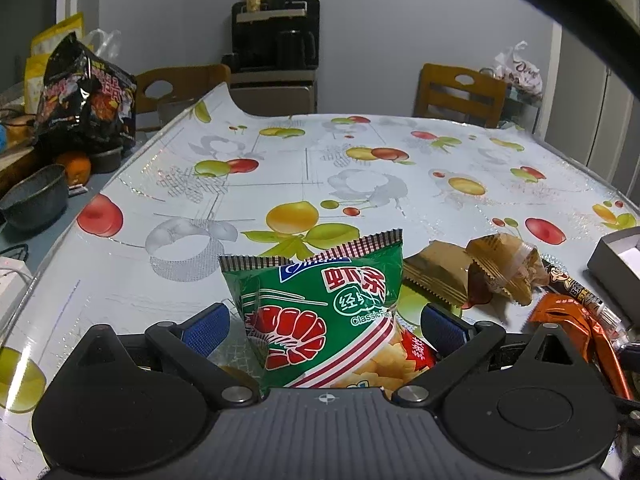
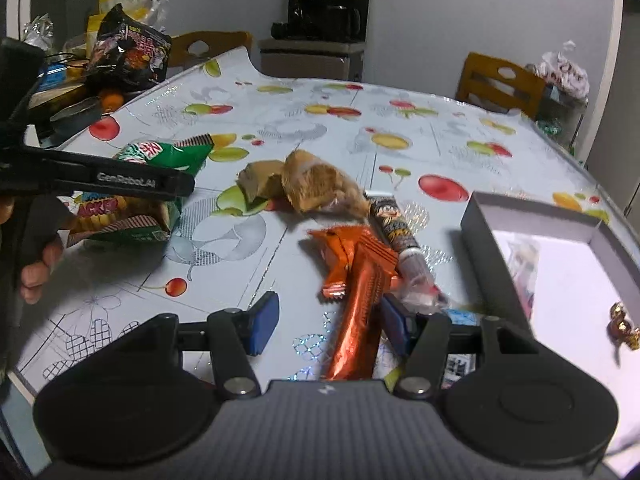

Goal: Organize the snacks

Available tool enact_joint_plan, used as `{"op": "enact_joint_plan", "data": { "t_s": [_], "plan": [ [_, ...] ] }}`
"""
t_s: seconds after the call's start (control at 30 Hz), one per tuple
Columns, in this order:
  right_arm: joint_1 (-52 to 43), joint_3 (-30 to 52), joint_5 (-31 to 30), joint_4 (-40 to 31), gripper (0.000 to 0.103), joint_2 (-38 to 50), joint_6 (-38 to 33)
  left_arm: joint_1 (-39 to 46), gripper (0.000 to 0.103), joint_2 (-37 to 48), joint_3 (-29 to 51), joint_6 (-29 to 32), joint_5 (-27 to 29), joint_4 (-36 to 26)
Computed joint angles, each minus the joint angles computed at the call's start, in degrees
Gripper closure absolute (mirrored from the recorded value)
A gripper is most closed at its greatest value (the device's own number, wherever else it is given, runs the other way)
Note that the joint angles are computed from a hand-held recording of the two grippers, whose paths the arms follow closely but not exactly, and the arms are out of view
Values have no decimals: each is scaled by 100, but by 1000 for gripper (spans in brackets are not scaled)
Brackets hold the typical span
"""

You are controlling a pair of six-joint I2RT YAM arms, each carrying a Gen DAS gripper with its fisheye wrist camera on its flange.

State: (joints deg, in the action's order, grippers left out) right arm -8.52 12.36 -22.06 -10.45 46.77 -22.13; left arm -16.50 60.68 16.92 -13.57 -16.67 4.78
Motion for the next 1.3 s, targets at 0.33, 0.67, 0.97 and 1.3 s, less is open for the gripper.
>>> {"op": "enact_joint_plan", "data": {
  "t_s": [0.33, 0.67, 0.97, 1.3],
  "plan": [
    [99, 119, 65, 412, 71, 735, 227, -12, 3, 5, -40, 66, -44, 140],
    [-338, 40, -528, 207, 82, 401, 71, 85, 24, -104, -132, 95, 87, 146],
    [-830, 56, -1261, -172, 82, -115, -87, 12, 35, -619, -313, 390, -116, 139],
    [-1310, 273, -1853, -656, 82, -395, -324, -349, 36, -1674, -240, 450, -435, -404]
  ]
}}
